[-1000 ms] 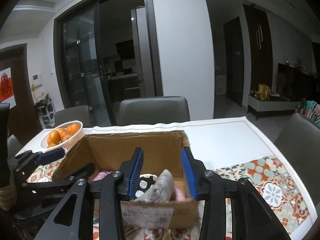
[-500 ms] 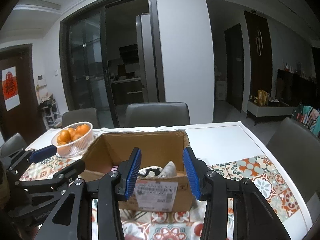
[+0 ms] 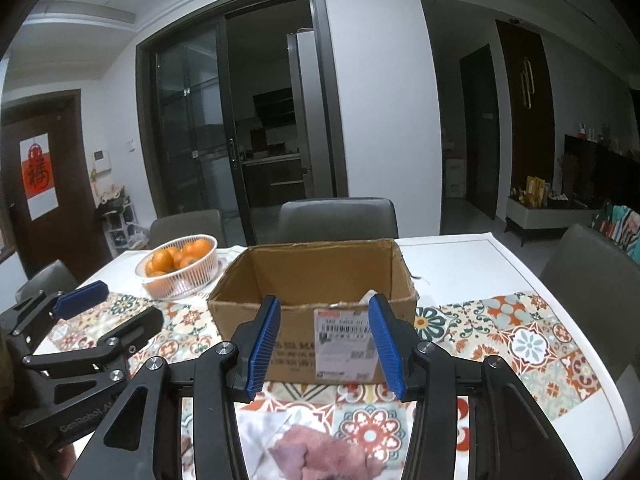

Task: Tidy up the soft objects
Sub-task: 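Move both tools back toward the purple towel and white cloth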

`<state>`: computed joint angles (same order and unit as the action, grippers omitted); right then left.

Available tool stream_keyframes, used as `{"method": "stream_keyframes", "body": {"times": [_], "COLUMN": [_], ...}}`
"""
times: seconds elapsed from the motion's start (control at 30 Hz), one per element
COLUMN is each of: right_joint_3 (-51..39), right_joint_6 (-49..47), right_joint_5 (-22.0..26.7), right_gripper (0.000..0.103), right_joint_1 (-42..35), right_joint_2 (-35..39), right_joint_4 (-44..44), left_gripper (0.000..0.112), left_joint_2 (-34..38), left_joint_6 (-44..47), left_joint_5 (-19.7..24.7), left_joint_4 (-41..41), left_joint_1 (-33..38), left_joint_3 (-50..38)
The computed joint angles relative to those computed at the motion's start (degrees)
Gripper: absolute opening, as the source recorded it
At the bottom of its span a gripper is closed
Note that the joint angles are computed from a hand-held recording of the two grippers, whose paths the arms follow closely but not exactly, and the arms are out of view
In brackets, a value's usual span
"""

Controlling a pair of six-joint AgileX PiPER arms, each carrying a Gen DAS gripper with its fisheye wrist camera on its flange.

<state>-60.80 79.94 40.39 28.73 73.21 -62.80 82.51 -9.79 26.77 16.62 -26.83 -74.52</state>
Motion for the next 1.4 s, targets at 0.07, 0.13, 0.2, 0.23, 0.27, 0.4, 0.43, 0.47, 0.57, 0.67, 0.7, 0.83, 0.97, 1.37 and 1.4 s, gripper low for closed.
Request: {"method": "stream_keyframes", "body": {"times": [0.07, 0.13, 0.2, 0.23, 0.27, 0.4, 0.43, 0.47, 0.57, 0.67, 0.7, 0.83, 0.97, 1.37, 1.4], "right_joint_3": [1.4, 2.7, 3.9, 4.7, 5.8, 8.5, 8.7, 9.1, 10.8, 12.3, 13.0, 14.8, 16.0, 15.7, 15.9], "right_joint_6": [1.9, 3.1, 4.3, 5.0, 5.7, 7.9, 7.8, 8.5, 10.4, 13.1, 14.8, 18.1, 22.0, 22.1, 22.4], "right_joint_5": [0.9, 1.1, 1.8, 2.2, 2.7, 3.2, 3.2, 3.6, 4.2, 5.6, 6.1, 5.9, 6.2, 1.2, 1.0], "right_gripper": [0.048, 0.048, 0.048, 0.048, 0.048, 0.048, 0.048, 0.048, 0.048, 0.056, 0.056, 0.058, 0.066, 0.066, 0.066], "right_joint_1": [1.5, 2.5, 3.6, 4.3, 5.0, 6.5, 6.5, 7.1, 8.8, 11.1, 12.0, 13.7, 14.7, 11.3, 11.2], "right_joint_2": [-0.7, -1.4, -1.8, -2.1, -2.7, -3.6, -3.6, -3.6, -3.7, -3.2, -3.1, -2.4, -1.1, 4.8, 5.1], "right_joint_4": [-0.7, -0.6, -0.8, -0.9, -1.2, -1.0, -0.6, -0.7, -0.9, -2.0, -2.9, -4.1, -5.0, -1.0, -1.2], "left_gripper": [0.072, 0.072, 0.072, 0.072, 0.072, 0.072, 0.072, 0.072, 0.072, 0.072, 0.072, 0.072, 0.072, 0.072, 0.072], "left_joint_2": [-1.6, -3.3, -4.8, -5.7, -6.3, -8.3, -8.9, -9.5, -10.9, -12.2, -12.7, -13.4, -12.9, -7.0, -6.6], "left_joint_6": [-0.6, -3.1, -5.5, -6.6, -7.0, -7.6, -8.4, -9.2, -11.9, -15.3, -15.8, -17.8, -19.9, -10.2, -9.6], "left_joint_5": [-0.4, -1.0, -1.6, -1.8, -1.9, -2.5, -2.7, -2.9, -3.4, -4.0, -4.2, -5.2, -6.7, -9.8, -10.0], "left_joint_4": [0.3, 2.3, 4.4, 5.2, 5.3, 5.3, 5.5, 5.8, 7.5, 10.2, 10.4, 10.7, 11.4, 1.2, 0.6], "left_joint_1": [0.2, 0.1, 0.0, -0.2, -0.2, 0.2, 0.2, 0.3, 0.3, 0.4, 0.6, 1.6, 2.8, 7.6, 7.7], "left_joint_3": [2.3, 4.9, 7.4, 8.8, 9.9, 13.5, 14.7, 16.0, 19.0, 21.8, 22.7, 25.1, 27.3, 28.6, 28.6]}}
